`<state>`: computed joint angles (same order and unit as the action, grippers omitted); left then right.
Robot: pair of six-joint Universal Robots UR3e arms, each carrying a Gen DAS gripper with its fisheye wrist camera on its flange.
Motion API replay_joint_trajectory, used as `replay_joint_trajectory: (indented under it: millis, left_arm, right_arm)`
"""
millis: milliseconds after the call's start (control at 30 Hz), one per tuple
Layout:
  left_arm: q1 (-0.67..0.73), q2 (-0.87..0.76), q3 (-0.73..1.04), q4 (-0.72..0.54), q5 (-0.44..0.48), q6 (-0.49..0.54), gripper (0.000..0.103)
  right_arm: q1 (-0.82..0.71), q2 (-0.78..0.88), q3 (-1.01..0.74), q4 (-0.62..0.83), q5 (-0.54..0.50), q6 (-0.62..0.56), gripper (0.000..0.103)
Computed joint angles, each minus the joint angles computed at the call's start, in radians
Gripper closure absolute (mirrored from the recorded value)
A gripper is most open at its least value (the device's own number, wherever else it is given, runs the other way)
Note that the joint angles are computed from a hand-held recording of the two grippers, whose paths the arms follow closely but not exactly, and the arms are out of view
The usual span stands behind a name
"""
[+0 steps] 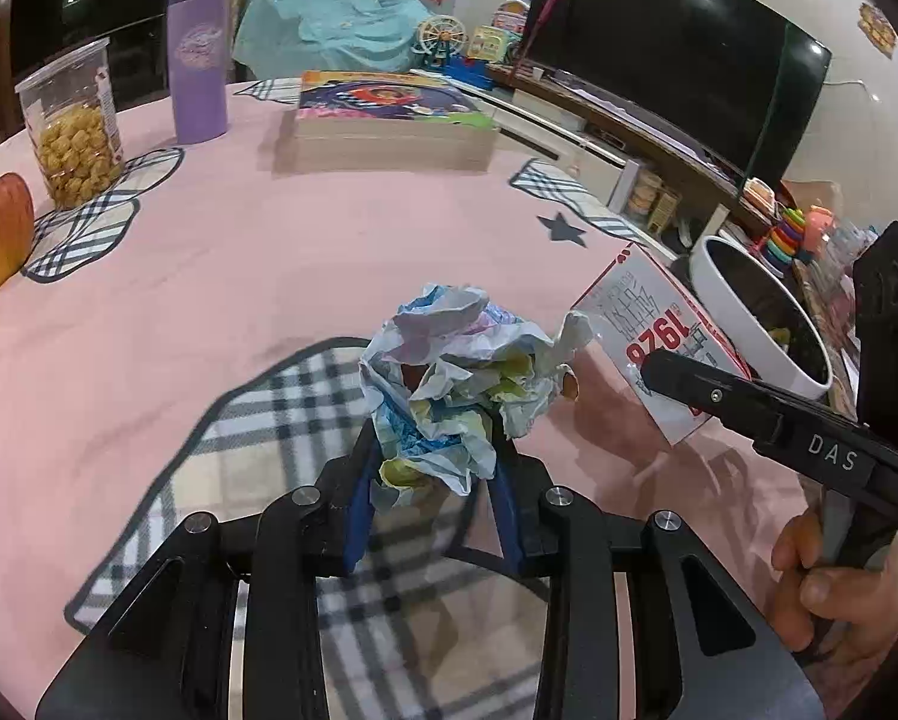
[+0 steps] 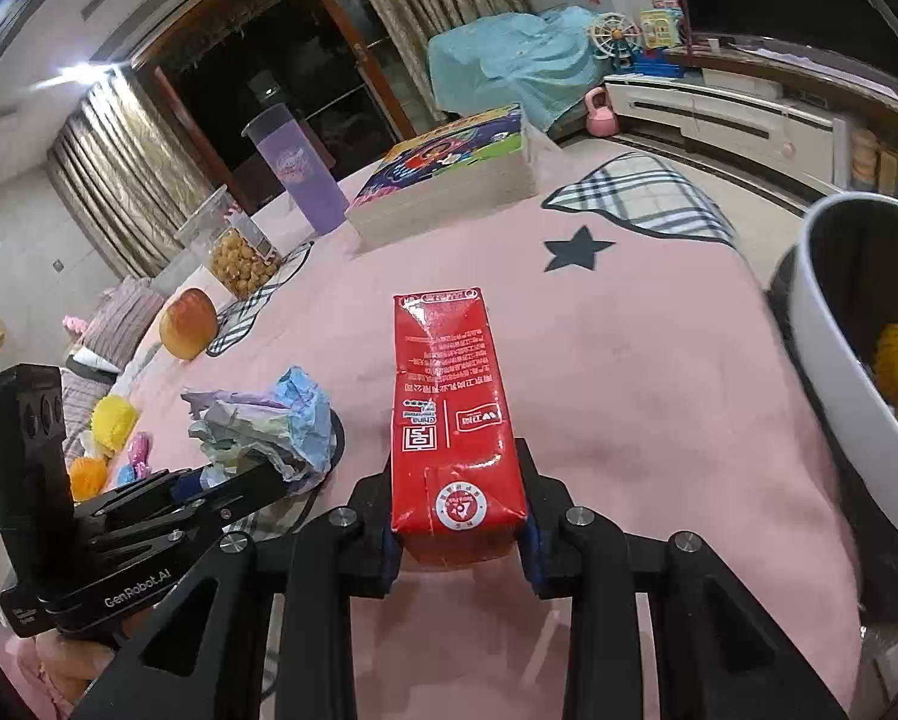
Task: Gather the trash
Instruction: 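Lift the wrapper and juice box and carry both toward the bin, then lower the wrapper and juice box into the bin with both tools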
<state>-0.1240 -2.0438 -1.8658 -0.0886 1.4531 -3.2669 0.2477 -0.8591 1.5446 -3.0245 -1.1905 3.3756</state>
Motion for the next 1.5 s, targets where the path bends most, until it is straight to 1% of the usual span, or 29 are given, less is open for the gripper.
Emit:
replay_joint_trajectory:
  millis: [333,700,1100,1300,1500]
  left_arm:
    - [-0.087,0.002,0.031,-0.016,0.04,-0.002,0.071]
    - [-0.159,-0.015,0.066,-0.033,0.058,-0.019,0.071]
    - [-0.197,-0.015,0.055,-0.021,0.037,-0.03,0.071]
    - [-0.21,-0.022,0.058,-0.019,0.016,-0.029,0.071]
    - [-0.243,-0.044,0.109,-0.044,0.016,-0.026,0.071]
  right_arm:
    - [-0.051,-0.137,0.241,-0.143,0.013,0.016,0.072]
    - [-0.109,-0.227,0.431,-0.247,0.031,0.026,0.072]
    - [-0.175,-0.318,0.611,-0.348,0.046,0.041,0.072]
    - [-0.203,-0.365,0.679,-0.379,0.032,0.05,0.072]
    - [-0.226,-0.395,0.732,-0.398,0.035,0.052,0.072]
